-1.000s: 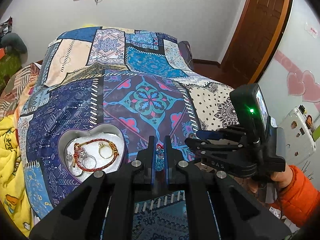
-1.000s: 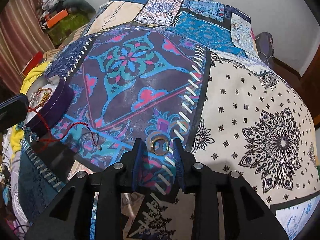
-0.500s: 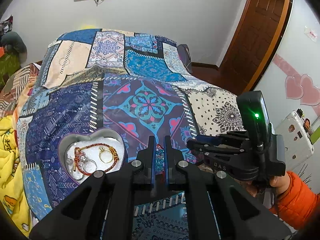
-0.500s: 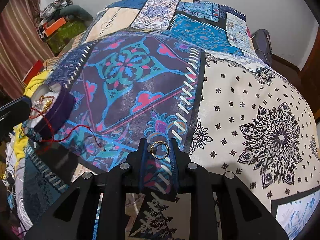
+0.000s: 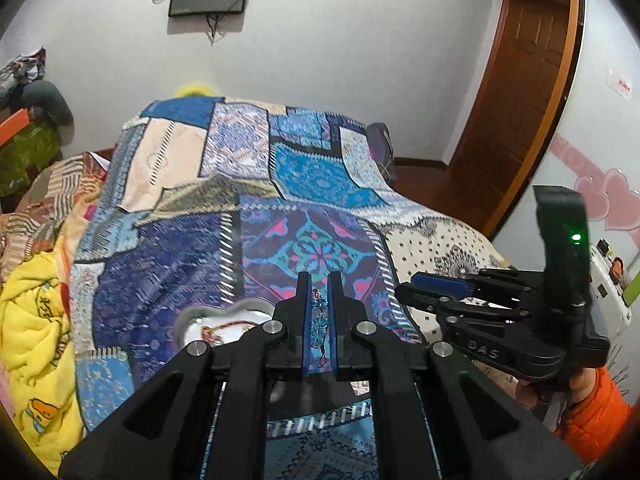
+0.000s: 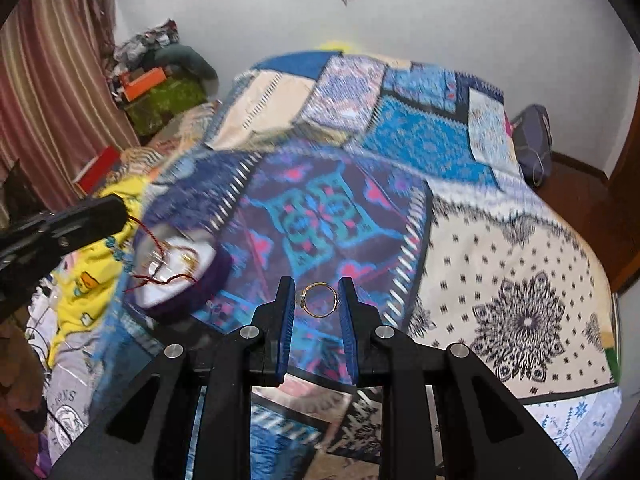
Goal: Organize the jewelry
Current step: 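Carry the gold ring over the tin and open the right tool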
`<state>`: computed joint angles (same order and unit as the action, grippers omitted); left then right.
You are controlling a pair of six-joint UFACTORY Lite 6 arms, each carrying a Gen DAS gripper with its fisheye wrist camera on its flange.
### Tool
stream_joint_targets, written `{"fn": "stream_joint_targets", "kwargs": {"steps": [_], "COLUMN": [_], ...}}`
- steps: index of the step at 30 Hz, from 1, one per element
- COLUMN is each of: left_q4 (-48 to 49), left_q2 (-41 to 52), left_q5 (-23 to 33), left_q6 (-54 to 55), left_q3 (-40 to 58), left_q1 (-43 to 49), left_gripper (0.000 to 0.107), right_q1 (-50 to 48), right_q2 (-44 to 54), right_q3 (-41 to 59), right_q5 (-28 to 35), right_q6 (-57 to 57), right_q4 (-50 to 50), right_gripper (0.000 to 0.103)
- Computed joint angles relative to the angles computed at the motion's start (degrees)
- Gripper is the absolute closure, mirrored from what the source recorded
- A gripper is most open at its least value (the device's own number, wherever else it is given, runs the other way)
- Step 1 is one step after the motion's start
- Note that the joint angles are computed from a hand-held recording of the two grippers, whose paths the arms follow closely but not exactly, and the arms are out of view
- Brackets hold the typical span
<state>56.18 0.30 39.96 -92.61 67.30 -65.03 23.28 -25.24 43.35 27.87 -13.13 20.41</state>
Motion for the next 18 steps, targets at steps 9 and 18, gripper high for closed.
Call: {"fn": "stream_joint_targets", "kwargs": {"steps": [9,18], "left_q4": [1.6,1.0], "left_q2": [-6.5,-10.0], "left_q5": [4.6,3.5], "left_q6": [0.5,1.8], "left_q3": [-2.2,-5.9], "left_q1": [-0.1,2.8], "left_gripper": [0.101,0.101], "right_q1": [5.7,11.7], "right_q2": [0.6,4.8], "right_q3": [4.4,7.1], "right_q5": [-1.2,-4.3], "right_q6": [5.1,7.9], "right_q4": [-2.2,-2.9], "right_gripper": [0.084,0.084]}}
